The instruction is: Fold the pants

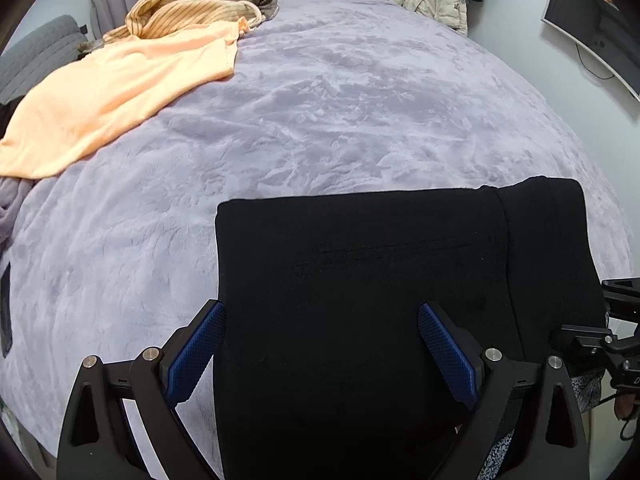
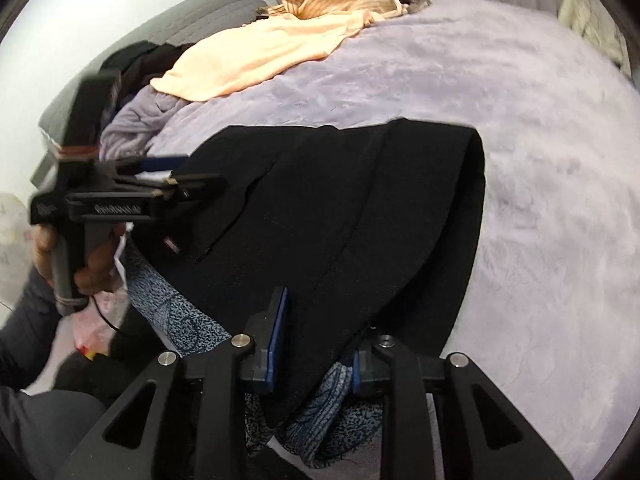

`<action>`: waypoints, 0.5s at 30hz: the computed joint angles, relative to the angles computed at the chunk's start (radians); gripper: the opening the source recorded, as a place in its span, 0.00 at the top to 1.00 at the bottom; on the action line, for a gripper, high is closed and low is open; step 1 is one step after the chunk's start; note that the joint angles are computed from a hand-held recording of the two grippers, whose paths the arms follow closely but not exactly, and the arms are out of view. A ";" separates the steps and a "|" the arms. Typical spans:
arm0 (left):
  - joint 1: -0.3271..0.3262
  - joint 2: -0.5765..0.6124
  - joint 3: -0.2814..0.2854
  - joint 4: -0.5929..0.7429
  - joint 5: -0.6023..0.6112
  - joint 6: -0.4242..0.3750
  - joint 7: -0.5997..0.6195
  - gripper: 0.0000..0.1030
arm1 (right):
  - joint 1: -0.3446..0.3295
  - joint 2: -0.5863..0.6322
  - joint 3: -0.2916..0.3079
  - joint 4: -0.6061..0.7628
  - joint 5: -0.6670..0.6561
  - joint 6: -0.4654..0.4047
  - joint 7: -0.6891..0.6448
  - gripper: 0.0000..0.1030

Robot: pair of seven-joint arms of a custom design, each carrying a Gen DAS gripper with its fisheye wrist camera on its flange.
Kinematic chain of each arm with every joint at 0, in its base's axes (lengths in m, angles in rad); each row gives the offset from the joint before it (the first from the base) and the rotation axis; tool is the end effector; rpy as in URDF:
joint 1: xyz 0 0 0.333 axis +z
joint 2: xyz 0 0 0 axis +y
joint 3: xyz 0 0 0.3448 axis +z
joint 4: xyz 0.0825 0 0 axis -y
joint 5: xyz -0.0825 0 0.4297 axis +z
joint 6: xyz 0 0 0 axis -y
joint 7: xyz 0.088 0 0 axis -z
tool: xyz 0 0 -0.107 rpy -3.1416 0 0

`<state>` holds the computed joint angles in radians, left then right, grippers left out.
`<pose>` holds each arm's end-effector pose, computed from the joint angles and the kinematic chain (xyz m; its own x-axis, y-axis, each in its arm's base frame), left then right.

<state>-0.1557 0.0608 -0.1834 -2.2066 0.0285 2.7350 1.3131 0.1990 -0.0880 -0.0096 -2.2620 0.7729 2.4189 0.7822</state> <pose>0.5776 -0.2038 0.4045 -0.1253 -0.9866 0.1047 -0.8957 0.0672 -0.4395 0.5539 0.1095 0.4265 0.4824 -0.7992 -0.3585 -0.8378 -0.3015 -0.4552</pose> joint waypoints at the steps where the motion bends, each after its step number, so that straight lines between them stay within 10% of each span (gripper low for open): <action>1: 0.004 -0.006 -0.002 -0.005 -0.034 0.002 0.018 0.06 | -0.003 -0.004 -0.006 0.004 0.017 -0.022 -0.001 0.67; 5: 0.009 -0.035 0.008 -0.015 0.010 0.017 -0.025 0.06 | -0.007 -0.078 0.027 -0.065 -0.156 0.197 0.136 0.36; 12: 0.006 0.064 -0.001 0.107 -0.019 -0.003 -0.005 0.06 | 0.113 -0.039 0.001 -0.002 -0.107 0.266 0.013 0.30; 15: -0.036 0.125 0.034 0.169 0.151 -0.035 -0.088 0.06 | 0.111 0.064 0.049 0.063 -0.260 0.299 0.076 0.31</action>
<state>-0.1917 0.1856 -0.1495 -2.0372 0.1791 2.7001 1.2250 0.3097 -0.0240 0.0394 -2.1990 0.5126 2.7183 0.8581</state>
